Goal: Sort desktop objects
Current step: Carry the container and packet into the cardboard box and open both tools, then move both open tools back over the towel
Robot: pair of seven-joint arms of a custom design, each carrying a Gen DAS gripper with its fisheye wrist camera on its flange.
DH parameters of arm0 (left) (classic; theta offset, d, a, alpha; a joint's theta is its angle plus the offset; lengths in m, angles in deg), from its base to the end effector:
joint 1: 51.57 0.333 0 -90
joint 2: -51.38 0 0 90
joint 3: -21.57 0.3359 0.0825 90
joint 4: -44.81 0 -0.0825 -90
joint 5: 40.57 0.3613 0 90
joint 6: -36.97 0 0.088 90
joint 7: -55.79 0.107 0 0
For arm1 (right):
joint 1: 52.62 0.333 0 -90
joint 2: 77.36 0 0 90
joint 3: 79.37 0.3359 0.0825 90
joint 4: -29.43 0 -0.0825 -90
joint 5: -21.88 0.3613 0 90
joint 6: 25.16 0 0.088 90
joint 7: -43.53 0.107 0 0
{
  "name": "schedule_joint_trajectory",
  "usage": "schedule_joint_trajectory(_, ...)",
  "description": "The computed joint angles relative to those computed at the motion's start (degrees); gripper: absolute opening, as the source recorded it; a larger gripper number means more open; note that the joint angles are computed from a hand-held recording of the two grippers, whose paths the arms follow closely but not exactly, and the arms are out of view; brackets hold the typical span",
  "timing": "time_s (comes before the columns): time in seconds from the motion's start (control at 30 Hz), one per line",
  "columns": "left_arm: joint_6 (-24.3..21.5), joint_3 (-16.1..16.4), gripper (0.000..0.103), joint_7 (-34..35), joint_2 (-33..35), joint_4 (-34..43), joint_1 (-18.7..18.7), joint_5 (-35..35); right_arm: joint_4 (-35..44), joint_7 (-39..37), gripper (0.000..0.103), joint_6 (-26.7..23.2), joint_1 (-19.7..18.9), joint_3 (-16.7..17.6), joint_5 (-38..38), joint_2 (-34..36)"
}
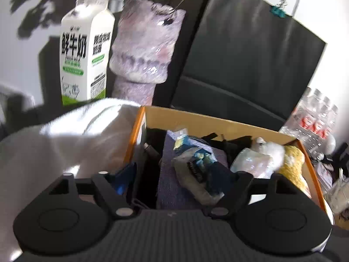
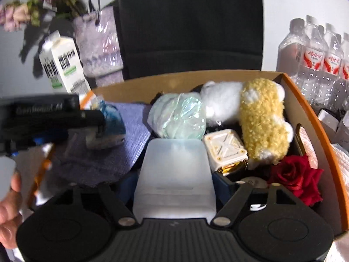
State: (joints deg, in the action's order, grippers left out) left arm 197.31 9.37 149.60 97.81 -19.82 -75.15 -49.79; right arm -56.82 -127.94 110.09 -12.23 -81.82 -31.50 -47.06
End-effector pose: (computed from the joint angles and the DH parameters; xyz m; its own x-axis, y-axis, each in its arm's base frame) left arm 0.6954 -0.4043 0.4548 -0.5025 -0.8274 0.2509 -0.6504 0.1705 -0.7402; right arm 0.5709 0.4399 0.4257 -0.3811 -0.9106 -0.1601 -0.5912 0.3732 -0.7150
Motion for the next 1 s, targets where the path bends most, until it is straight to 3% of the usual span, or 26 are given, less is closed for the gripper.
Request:
schedule_joint_trajectory(0.07,3.5,2.6,0.100,-1.7,-2.7,-4.2,-1.4,1.4,-0.8,0.7,0.082,-2.9,1.5,-0.5,-1.7,-1.4)
schedule_joint_trajectory(0.1,6.2,3.9,0.101,-3.0,-4.1,-6.8,-2.2,2.5,-1.3,1.7,0.085,-4.6,2.4,-0.7,-3.1,-2.2)
schedule_joint_trajectory(0.17,8.7,2.3,0.102,-0.9,-6.5,-10.7,-1.0,2.4,-2.8,3.7,0.086,-6.5,3.3,-0.6,-6.3,-3.9)
schedule_joint_trajectory(0.2,9.4,3.2,0.103,-1.1,-7.7,-12.3,-1.5,2.9,-3.6,4.0,0.089,-7.6,3.5,-0.2,-7.4,-4.8)
schedule_joint_trajectory(0.27,11.5,9.9,0.103,-5.6,-9.9,-15.7,-6.3,6.1,-4.3,3.9,0.092,-11.0,3.7,0.5,-9.5,-5.7)
schedule_joint_trajectory(0.33,12.9,13.7,0.103,-8.7,-11.8,-18.7,-9.2,8.9,-5.1,4.2,0.092,-14.1,4.1,1.3,-11.4,-6.7)
schedule_joint_trajectory(0.43,12.3,10.4,0.103,-7.6,-14.5,-22.1,-6.8,9.6,-8.0,5.4,0.093,-14.8,3.3,3.0,-13.2,-9.2)
schedule_joint_trajectory(0.47,12.9,10.6,0.103,-8.0,-15.4,-23.5,-6.9,10.1,-8.7,5.9,0.093,-15.1,3.1,3.5,-13.6,-9.8)
schedule_joint_trajectory(0.6,15.9,16.0,0.103,-12.4,-18.7,-29.1,-11.3,13.3,-10.9,8.0,0.093,-17.0,2.7,5.5,-15.1,-11.8)
schedule_joint_trajectory(0.7,17.1,17.0,0.103,-13.6,-21.5,-33.5,-12.3,15.3,-12.7,10.2,0.095,-17.7,2.7,6.8,-15.7,-13.4)
schedule_joint_trajectory(0.8,15.6,23.8,0.103,-20.5,-24.6,-37.6,-18.4,19.2,-16.0,14.2,0.096,-17.7,3.0,8.1,-18.1,-15.3)
schedule_joint_trajectory(0.83,15.7,24.2,0.103,-22.1,-26.1,-39.6,-18.9,20.2,-16.8,15.1,0.096,-18.4,3.2,8.7,-18.6,-15.9)
schedule_joint_trajectory(0.93,18.0,20.3,0.103,-22.2,-31.2,-46.8,-15.6,20.8,-19.0,17.3,0.099,-21.0,4.0,10.5,-18.0,-17.4)
schedule_joint_trajectory(0.97,19.4,18.1,0.103,-21.5,-32.8,-49.4,-13.6,20.5,-20.0,18.1,0.099,-21.6,4.2,11.2,-17.3,-18.1)
schedule_joint_trajectory(1.0,20.9,13.9,0.103,-19.2,-34.6,-52.1,-9.8,19.0,-21.0,19.3,0.099,-22.2,4.5,11.9,-16.9,-18.8)
